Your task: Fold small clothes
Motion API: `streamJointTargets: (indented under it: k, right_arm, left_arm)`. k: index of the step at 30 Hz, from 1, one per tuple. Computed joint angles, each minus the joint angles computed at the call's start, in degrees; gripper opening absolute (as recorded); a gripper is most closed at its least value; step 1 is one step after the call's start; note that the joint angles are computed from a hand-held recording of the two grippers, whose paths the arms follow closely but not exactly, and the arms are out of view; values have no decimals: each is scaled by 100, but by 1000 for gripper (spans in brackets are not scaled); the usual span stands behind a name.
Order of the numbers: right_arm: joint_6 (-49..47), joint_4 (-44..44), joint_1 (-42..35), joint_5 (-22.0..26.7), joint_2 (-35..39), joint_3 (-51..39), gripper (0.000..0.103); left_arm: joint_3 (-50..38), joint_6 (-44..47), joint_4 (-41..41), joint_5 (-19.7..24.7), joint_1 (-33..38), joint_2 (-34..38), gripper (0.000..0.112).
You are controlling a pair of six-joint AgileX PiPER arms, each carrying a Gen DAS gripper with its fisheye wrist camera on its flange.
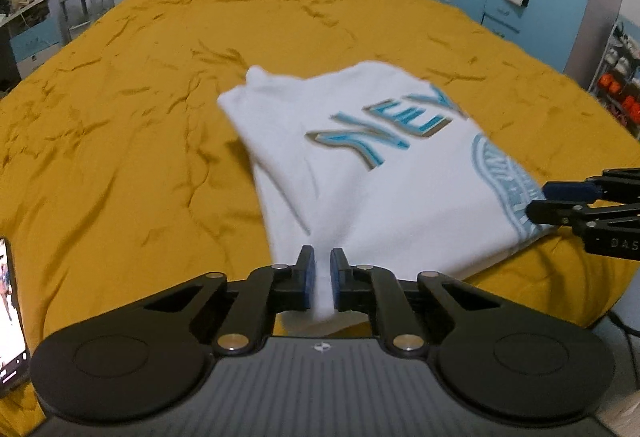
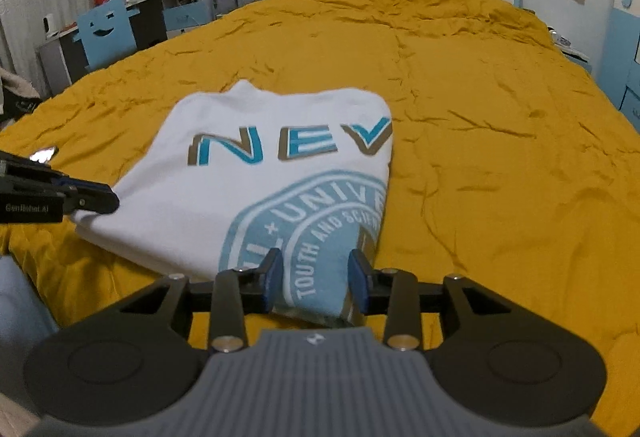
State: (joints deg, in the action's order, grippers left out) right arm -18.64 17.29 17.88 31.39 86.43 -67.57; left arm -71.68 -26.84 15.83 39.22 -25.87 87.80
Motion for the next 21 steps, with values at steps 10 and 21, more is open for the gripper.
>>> streamJointTargets:
  k: [10, 21]
  right_arm:
    - [-1193, 944, -31, -1076, 99, 1058, 33]
    - [-1321, 1144, -256, -499, 376, 588, 33]
  left_arm:
    - [495, -349, 453, -474, -53, 218, 13]
    - [380, -290, 450, -406, -19, 169, 13]
